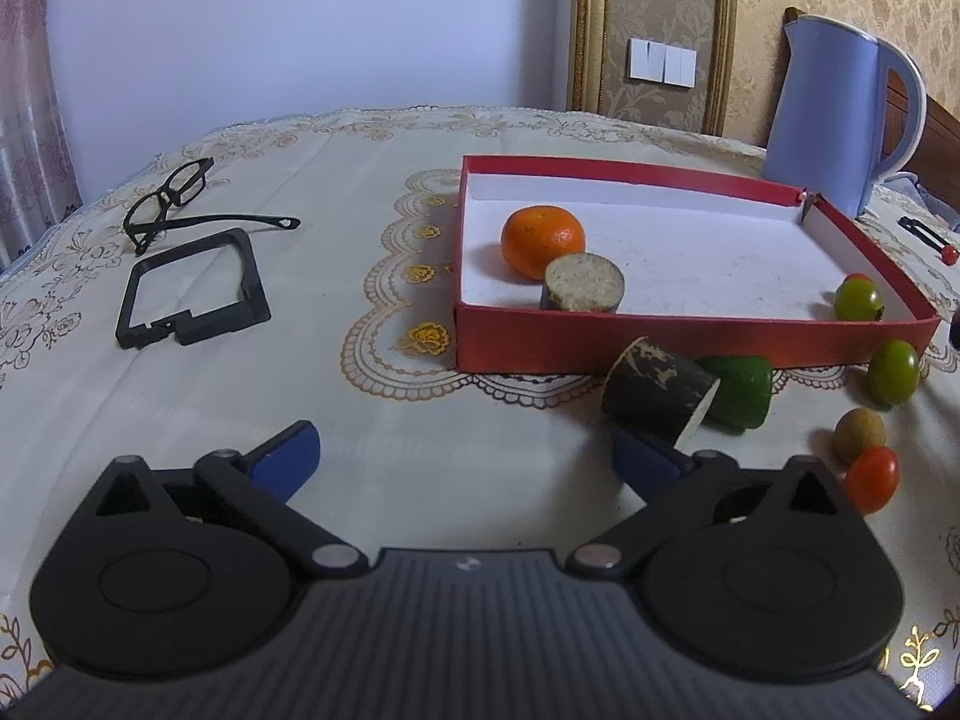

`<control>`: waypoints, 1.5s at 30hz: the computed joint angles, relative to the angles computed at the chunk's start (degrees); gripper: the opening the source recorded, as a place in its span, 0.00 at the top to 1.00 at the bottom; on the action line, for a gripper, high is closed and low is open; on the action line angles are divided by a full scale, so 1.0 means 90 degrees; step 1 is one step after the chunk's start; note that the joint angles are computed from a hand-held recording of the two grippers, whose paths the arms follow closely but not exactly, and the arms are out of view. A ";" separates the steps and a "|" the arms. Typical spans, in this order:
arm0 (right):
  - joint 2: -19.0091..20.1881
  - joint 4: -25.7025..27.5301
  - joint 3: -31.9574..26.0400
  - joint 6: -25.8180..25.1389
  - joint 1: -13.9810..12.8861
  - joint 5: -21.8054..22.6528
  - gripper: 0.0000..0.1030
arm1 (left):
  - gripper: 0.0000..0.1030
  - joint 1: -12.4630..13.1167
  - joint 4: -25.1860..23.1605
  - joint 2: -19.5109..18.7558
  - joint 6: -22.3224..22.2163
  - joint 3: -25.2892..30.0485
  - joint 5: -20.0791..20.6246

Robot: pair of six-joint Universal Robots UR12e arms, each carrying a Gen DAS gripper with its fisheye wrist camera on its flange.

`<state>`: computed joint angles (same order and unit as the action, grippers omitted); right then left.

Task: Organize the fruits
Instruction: 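Carry the pear into the tray and open the right gripper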

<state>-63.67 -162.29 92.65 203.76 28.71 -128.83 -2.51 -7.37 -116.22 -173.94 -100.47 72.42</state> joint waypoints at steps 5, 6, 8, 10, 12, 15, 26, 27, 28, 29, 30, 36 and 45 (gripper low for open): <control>0.0228 -0.0061 -0.0411 -0.0401 -0.0065 -0.0067 0.72 | 0.00 0.0001 0.0001 0.0002 -0.0003 -0.0005 -0.0007; 0.0283 0.0039 -0.0515 -0.0417 -0.0097 -0.0064 0.72 | 0.00 0.0003 -0.0003 0.0002 -0.0004 -0.0005 -0.0013; 0.0414 0.0238 -0.0729 -0.0412 -0.0172 -0.0070 0.72 | 0.00 0.0002 -0.0007 0.0003 -0.0004 -0.0004 -0.0015; 0.0533 0.0413 -0.0916 -0.0356 -0.0245 -0.0040 0.72 | 0.00 0.0003 -0.0008 0.0002 -0.0005 -0.0004 -0.0019; 0.0642 0.0615 -0.1083 -0.0236 -0.0315 -0.0022 0.72 | 0.00 0.0003 -0.0009 0.0002 -0.0006 -0.0004 -0.0020; 0.0762 0.0989 -0.1267 -0.0086 -0.0402 0.0019 0.72 | 0.00 0.0003 -0.0009 0.0002 -0.0007 -0.0004 -0.0021; 0.0905 0.1239 -0.1463 -0.0107 -0.0471 0.0261 0.72 | 0.00 0.0006 -0.0029 0.0004 -0.0010 -0.0002 -0.0040; 0.0925 0.1245 -0.1492 -0.0132 -0.0476 0.0280 0.72 | 0.00 0.0006 -0.0029 0.0004 -0.0010 -0.0002 -0.0040; 0.0925 0.1250 -0.1498 -0.0125 -0.0476 0.0292 0.72 | 0.00 0.0008 -0.0033 0.0004 -0.0010 -0.0001 -0.0045; 0.0921 0.1247 -0.1493 -0.0119 -0.0478 0.0304 0.72 | 0.00 0.0008 -0.0033 0.0004 -0.0010 -0.0001 -0.0045; 0.0916 0.1250 -0.1489 -0.0116 -0.0481 0.0314 0.71 | 0.00 0.0008 -0.0033 0.0004 -0.0010 -0.0001 -0.0045; 0.0853 0.1300 -0.1457 0.0011 -0.0501 0.0451 0.71 | 0.00 0.0009 -0.0043 0.0005 -0.0013 0.0000 -0.0055; 0.0467 0.0531 -0.0848 -0.0130 -0.0246 -0.0132 0.31 | 0.00 0.0010 -0.0055 0.0005 -0.0019 0.0001 -0.0067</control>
